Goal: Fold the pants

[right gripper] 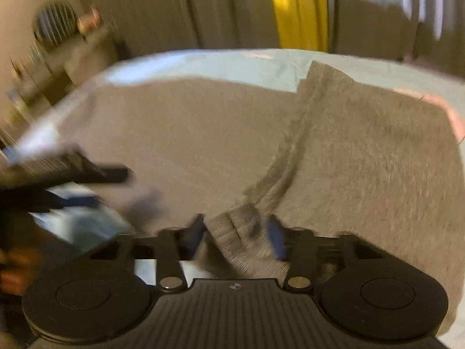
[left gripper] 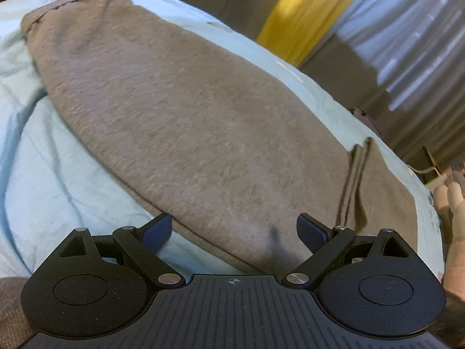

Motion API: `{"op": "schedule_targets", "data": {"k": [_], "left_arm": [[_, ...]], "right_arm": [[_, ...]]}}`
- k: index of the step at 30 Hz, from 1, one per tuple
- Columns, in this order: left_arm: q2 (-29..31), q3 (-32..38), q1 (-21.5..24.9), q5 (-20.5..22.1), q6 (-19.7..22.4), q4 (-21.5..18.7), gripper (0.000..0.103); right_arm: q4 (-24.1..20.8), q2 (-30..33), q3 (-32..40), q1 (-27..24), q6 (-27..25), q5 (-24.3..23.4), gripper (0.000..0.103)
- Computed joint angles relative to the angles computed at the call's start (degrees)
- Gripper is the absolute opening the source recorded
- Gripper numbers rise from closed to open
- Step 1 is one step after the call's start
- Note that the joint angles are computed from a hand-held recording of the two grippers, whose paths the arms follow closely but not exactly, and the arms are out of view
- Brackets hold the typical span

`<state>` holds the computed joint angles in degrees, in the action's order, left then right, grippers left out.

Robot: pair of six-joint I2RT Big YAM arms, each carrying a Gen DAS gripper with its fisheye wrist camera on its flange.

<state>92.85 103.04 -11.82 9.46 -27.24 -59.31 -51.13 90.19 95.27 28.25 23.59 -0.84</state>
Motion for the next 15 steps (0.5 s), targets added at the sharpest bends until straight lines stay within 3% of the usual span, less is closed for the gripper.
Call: {"op": "schedule_targets", "data": {"k": [1,4,5,7,8,10,12,14,15], "left_arm": [[0.1,0.0,0.0,0.6,0.9,0.2,0.096],[1.3,1.6,-0.4,1.7,3.6,-0.8,0.096],[1.9,2.5,-0.6,2.5,4.3,-1.6,0.096],[3.3,5.1,-1.0,3.9,5.5,-3.9,0.096],[3.8,6.0,-1.3,4.5,6.1,-4.4,0.096],[4.7,8.2,-2.0,6.0,7.7,-5.2,0.096],[7.2,12.7,-2.8,8.1,8.8,-7.9,0.096],[10.3,17.7,-3.6,9.1,7.7,-11.1,0.096],[12.4,20.9,-4.1,9.5,6.8,-13.0,0.095]], "right_arm": [[2.5,-2.2,-2.1,-1.3,3.0,-2.3,0.070],[4.0,-6.9,-5.8,-4.9,12.0,1.5,0.081],[2.1,-7.5,-6.2,-6.5,15.4,2.0,0.082],[-8.6,-5.7,-3.3,-8.9,18.8,3.3,0.080],[-14.4,-4.3,-1.1,-9.4,18.9,4.6,0.078],[-18.8,-3.6,1.1,-9.5,16.3,6.6,0.081],[-22.9,-2.0,4.6,-8.0,13.8,14.5,0.091],[-22.5,-2.9,3.9,-7.9,11.3,19.8,0.097],[-21.5,-3.6,3.1,-8.2,11.3,20.2,0.099]]}}
